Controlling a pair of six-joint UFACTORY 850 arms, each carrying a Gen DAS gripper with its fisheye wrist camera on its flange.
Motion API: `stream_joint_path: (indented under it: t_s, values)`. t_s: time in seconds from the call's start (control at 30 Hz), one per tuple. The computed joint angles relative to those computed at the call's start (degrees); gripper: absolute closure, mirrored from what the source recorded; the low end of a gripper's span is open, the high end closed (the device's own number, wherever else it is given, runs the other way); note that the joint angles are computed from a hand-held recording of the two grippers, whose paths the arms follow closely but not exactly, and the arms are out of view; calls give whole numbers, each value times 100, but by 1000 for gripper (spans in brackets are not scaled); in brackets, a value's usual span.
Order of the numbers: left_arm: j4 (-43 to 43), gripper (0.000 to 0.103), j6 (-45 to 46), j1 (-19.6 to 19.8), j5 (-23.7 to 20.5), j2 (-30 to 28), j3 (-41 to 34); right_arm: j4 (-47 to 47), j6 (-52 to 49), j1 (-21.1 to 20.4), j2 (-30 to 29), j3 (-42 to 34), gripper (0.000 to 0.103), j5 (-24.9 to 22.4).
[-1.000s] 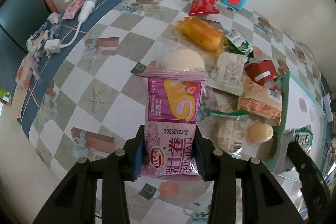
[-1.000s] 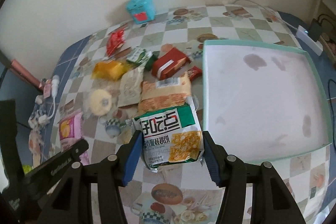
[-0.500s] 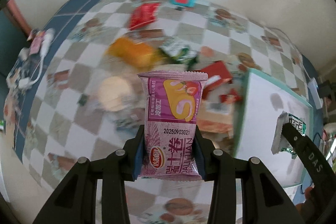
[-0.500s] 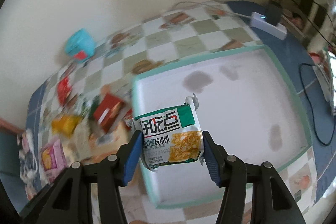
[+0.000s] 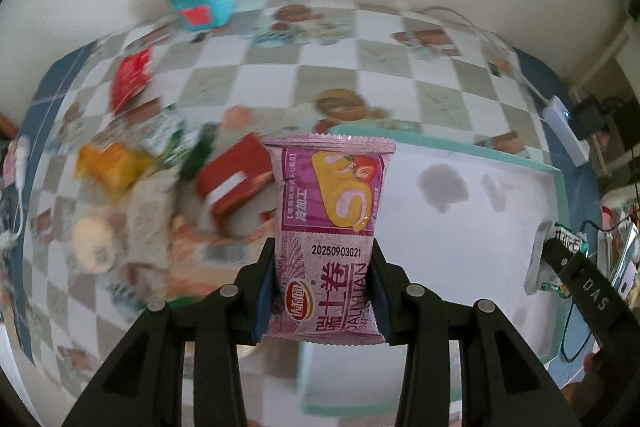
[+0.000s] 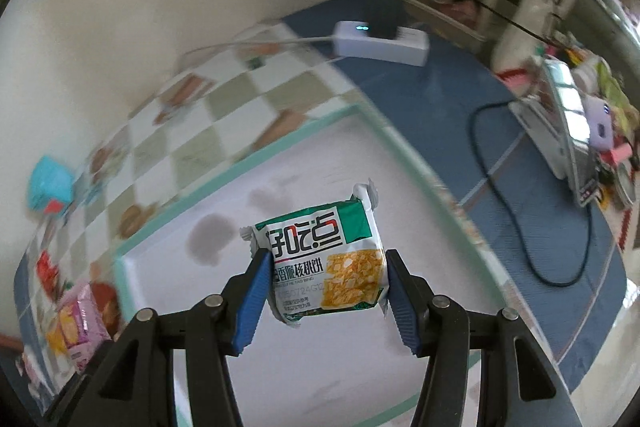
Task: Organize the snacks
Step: 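Carry both packets over the white tray and open both tools, then withdraw both tools from the tray back toward the snack pile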
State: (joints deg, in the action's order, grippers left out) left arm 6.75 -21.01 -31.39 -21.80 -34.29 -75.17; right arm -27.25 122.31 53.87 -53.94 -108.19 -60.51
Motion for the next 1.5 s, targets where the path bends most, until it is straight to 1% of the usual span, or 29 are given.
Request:
stream_joint_path:
  t_s: [0.07, 0.13, 0.2, 0.27, 0.3, 0.33, 0.37, 0.43, 0.47, 0.53, 0.57, 0.6, 0.7, 0.73, 0.77, 0.87, 0.93, 1.03, 1.1, 1.13, 1.23, 1.4, 1.5]
  values:
    - [-190, 60, 216, -86, 80, -94, -116, -21, 130, -15, 116, 208, 44, 26]
    - [-589, 60, 628, -156, 153, -189, -226, -36, 318, -24, 260, 458, 44, 71]
    - [-807, 58, 895, -200, 133, -247, -282, -35, 407, -43, 344, 607, 42, 84]
    - [-813, 46, 959, -226, 101, -278, -311, 22, 450, -37, 363, 625, 42, -47]
    - [-696, 34, 839, -230, 113, -265, -299, 18, 501, -33, 389, 658, 42, -62]
    - [-641, 31, 747, -215, 156, -232, -267, 7, 535, -32, 407, 678, 42, -47]
    - [-687, 31, 748, -185, 173, -206, -247, -10, 538, -31, 430, 706, 41, 7]
    - [-695, 31, 641, -111, 155, -149, -205, 23, 439, -27, 405, 645, 35, 14]
    - [-538, 31, 438, -83, 132, -126, -186, 46, 388, -25, 370, 585, 30, -19]
    - [-3, 31, -173, -20, 21, -72, -139, 83, 279, -17, 311, 471, 29, -33]
    - [146, 31, -357, 16, -18, -50, -112, 98, 230, -13, 291, 428, 26, -29]
    - [244, 29, -502, 58, -40, -22, -75, 105, 198, -8, 271, 390, 19, -47]
    - [434, 17, -859, 228, -68, 77, 65, 55, 68, 47, 156, 138, 10, -254]
    - [544, 17, -988, 260, -47, 110, 114, 4, 39, 69, 134, 75, 7, -285]
    - [766, 17, -1218, 296, -33, 156, 178, -63, 33, 98, 109, 4, 0, -306]
    - [1450, 15, -1850, 370, 1, 287, 348, -307, 4, 177, 31, -220, 0, -282]
    - [1719, 9, -2088, 452, 62, 409, 492, -398, -111, 224, -76, -451, 0, -276]
    - [2139, 9, -2389, 536, 112, 600, 689, -439, -315, 287, -266, -833, 0, -334]
    - [2628, 9, -2801, 568, 78, 727, 816, -464, -428, 333, -374, -1057, 0, -323]
    - [2939, 9, -3084, 600, 66, 823, 918, -466, -500, 357, -452, -1216, 0, -408]
    - [3258, 9, -3383, 716, 85, 1031, 1143, -470, -756, 436, -715, -1749, 0, -776]
    - [3857, 9, -4012, 909, 42, 1361, 1483, -483, -854, 531, -856, -2052, 0, -758]
    - [4104, 9, -4238, 1016, 93, 1523, 1681, -450, -1180, 577, -1192, -2680, 0, -1026]
